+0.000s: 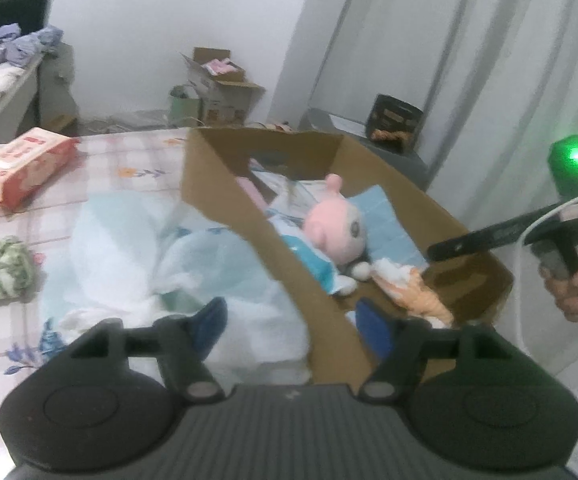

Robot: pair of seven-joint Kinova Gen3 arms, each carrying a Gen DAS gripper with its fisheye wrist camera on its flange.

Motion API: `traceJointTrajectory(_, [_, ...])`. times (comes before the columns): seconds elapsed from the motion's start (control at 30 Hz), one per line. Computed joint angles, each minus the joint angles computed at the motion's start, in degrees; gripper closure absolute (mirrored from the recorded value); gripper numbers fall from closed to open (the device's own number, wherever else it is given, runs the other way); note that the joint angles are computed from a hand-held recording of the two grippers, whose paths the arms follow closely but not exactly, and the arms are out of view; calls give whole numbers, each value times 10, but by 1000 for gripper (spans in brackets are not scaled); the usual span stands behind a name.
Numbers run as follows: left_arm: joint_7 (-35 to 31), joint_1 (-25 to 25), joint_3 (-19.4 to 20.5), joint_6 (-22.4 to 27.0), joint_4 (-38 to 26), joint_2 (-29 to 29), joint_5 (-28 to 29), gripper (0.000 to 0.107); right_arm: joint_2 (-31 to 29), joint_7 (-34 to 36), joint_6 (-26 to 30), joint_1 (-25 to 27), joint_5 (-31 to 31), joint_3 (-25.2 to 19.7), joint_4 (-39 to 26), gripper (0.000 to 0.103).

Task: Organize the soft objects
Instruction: 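Move both tools back over the bed toward the gold package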

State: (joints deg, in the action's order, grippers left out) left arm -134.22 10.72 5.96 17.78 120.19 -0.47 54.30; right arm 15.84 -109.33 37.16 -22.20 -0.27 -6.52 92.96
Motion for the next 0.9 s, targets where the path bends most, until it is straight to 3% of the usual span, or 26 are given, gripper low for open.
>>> traceJointTrajectory(0.2, [35, -4, -33, -17, 44, -54, -36, 32, -53, 23, -136, 26, -98, -46, 70, 46])
traceJointTrajectory(0.37, [88, -13, -67, -30, 86, -107, -93, 29, -43, 114, -213, 108, -213, -175, 81, 46])
traceJointTrajectory(0.53, [163, -49, -71, -31, 125, -150, -184, 28, 19, 225, -245, 164, -326, -303, 51, 46])
traceJointTrajectory(0.63, [187, -52, -86, -25, 142, -158, -222, 28, 57, 286, -250, 132, -390, -308, 27, 46])
traceJointTrajectory(0.7, [191, -29, -120, -19, 150, -157, -226, 28, 83, 306, -255, 115, -416, -317, 14, 46])
traceJointTrajectory(0.8, [154, 35, -195, -15, 158, -142, -189, 29, 125, 293, -273, 104, -411, -349, 3, 48])
traceJointTrajectory(0.9, [117, 57, -212, -27, 162, -114, -156, 29, 150, 263, -290, 81, -401, -354, 3, 52])
